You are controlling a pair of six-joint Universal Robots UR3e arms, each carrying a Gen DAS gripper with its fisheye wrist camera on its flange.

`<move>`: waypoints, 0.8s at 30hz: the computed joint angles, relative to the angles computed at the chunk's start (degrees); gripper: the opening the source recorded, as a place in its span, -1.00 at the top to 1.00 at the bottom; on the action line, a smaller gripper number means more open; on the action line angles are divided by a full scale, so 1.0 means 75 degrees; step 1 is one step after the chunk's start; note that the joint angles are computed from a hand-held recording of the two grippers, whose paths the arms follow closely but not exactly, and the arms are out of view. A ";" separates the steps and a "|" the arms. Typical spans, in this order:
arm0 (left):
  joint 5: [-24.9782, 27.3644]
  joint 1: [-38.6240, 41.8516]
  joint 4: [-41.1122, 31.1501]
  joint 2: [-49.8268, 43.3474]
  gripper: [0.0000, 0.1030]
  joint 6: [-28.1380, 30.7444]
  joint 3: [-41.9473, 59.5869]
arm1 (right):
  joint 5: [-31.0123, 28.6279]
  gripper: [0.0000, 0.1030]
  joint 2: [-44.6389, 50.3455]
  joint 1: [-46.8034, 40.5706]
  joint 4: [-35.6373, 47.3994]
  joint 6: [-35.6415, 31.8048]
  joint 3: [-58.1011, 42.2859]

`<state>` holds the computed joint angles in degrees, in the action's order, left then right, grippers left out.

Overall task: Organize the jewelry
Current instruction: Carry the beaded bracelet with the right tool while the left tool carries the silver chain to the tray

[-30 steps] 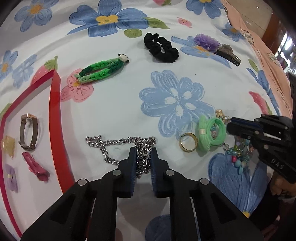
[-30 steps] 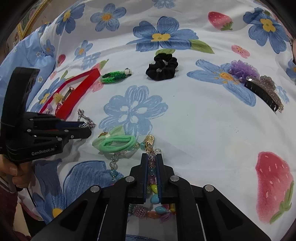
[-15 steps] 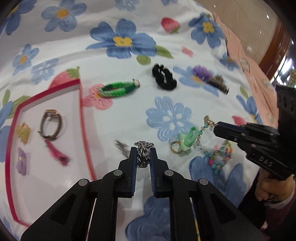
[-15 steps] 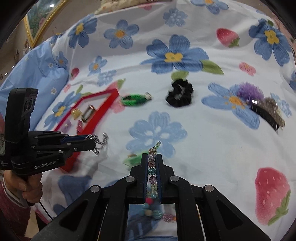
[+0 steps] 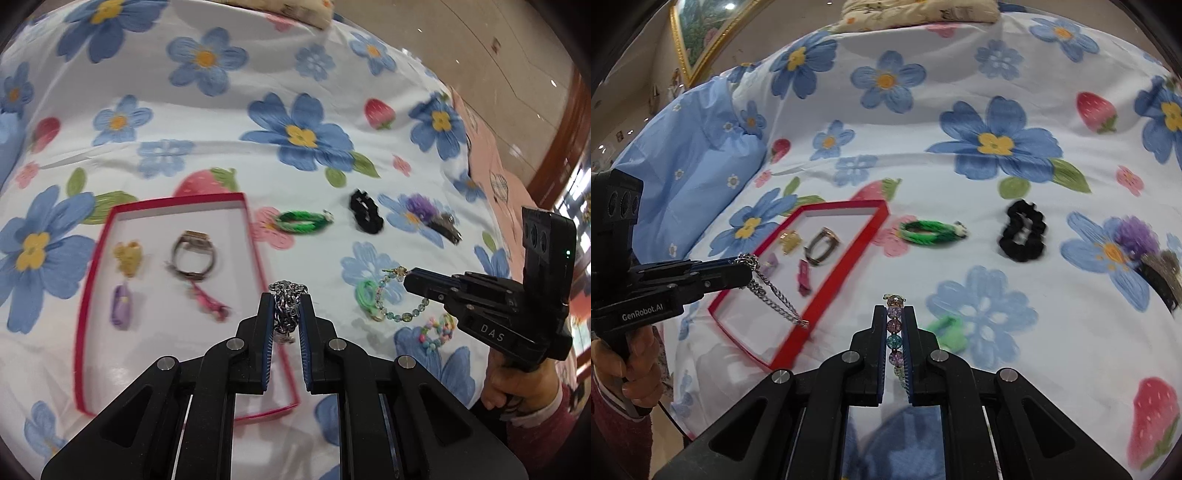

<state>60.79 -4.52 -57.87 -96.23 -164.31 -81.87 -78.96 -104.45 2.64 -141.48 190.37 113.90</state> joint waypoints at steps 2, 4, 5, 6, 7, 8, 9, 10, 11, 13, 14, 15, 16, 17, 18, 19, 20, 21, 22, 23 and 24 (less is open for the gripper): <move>-0.0113 0.0280 -0.0033 0.0165 0.79 0.0032 -0.0128 | -0.0018 0.86 0.0228 0.0172 -0.0061 0.0053 -0.0250; -0.0158 0.0479 -0.0017 0.0269 0.79 0.0032 -0.0223 | -0.0065 0.86 0.0488 0.0347 -0.0115 0.0098 -0.0537; -0.0184 0.0597 -0.0012 0.0319 0.79 0.0034 -0.0276 | -0.0093 0.86 0.0633 0.0443 -0.0151 0.0126 -0.0690; -0.0215 0.0694 -0.0022 0.0360 0.79 0.0048 -0.0317 | -0.0098 0.86 0.0755 0.0511 -0.0170 0.0148 -0.0826; -0.0257 0.0818 -0.0034 0.0416 0.79 0.0072 -0.0375 | -0.0093 0.86 0.0937 0.0604 -0.0188 0.0173 -0.1027; -0.0285 0.0902 -0.0041 0.0451 0.79 0.0100 -0.0409 | -0.0117 0.86 0.1063 0.0693 -0.0203 0.0201 -0.1172; -0.0312 0.0987 -0.0047 0.0487 0.79 0.0134 -0.0447 | -0.0120 0.86 0.1156 0.0750 -0.0215 0.0208 -0.1276; -0.0324 0.1072 -0.0052 0.0520 0.79 0.0157 -0.0476 | -0.0131 0.86 0.1338 0.0854 -0.0238 0.0234 -0.1467; -0.0336 0.1161 -0.0055 0.0549 0.79 0.0180 -0.0504 | -0.0138 0.86 0.1473 0.0930 -0.0248 0.0251 -0.1609; -0.0389 0.1343 -0.0088 0.0618 0.79 0.0249 -0.0572 | -0.0136 0.86 0.1729 0.1067 -0.0258 0.0276 -0.1883; -0.0402 0.1416 -0.0093 0.0632 0.79 0.0261 -0.0592 | -0.0138 0.86 0.1875 0.1145 -0.0260 0.0289 -0.2039; -0.0417 0.1491 -0.0104 0.0645 0.79 0.0277 -0.0612 | -0.0141 0.86 0.2014 0.1217 -0.0265 0.0301 -0.2187; -0.0425 0.1533 -0.0117 0.0653 0.79 0.0284 -0.0616 | -0.0151 0.86 0.2150 0.1293 -0.0269 0.0316 -0.2336; -0.0435 0.1579 -0.0123 0.0662 0.79 0.0283 -0.0627 | -0.0154 0.86 0.2263 0.1358 -0.0275 0.0334 -0.2455; -0.0462 0.1643 -0.0135 0.0675 0.79 0.0302 -0.0650 | -0.0144 0.86 0.2349 0.1395 -0.0273 0.0338 -0.2548; -0.0470 0.1679 -0.0147 0.0671 0.79 0.0310 -0.0645 | -0.0148 0.86 0.2478 0.1460 -0.0265 0.0345 -0.2687; -0.0460 0.1709 -0.0136 0.0671 0.79 0.0313 -0.0658 | -0.0154 0.86 0.2611 0.1523 -0.0251 0.0350 -0.2830; -0.0455 0.1727 -0.0132 0.0663 0.79 0.0315 -0.0655 | -0.0139 0.86 0.2722 0.1569 -0.0249 0.0360 -0.2944; -0.0452 0.1765 -0.0123 0.0649 0.79 0.0324 -0.0669 | -0.0129 0.86 0.2794 0.1611 -0.0250 0.0371 -0.3021; -0.0445 0.1783 -0.0114 0.0635 0.79 0.0324 -0.0677 | -0.0108 0.86 0.2886 0.1646 -0.0246 0.0377 -0.3119; -0.0430 0.1801 -0.0102 0.0611 0.79 0.0322 -0.0679 | -0.0097 0.86 0.2997 0.1692 -0.0244 0.0390 -0.3236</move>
<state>57.57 8.99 -58.64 -91.65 -161.89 -86.96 -79.69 -81.97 15.33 -143.31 193.30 89.63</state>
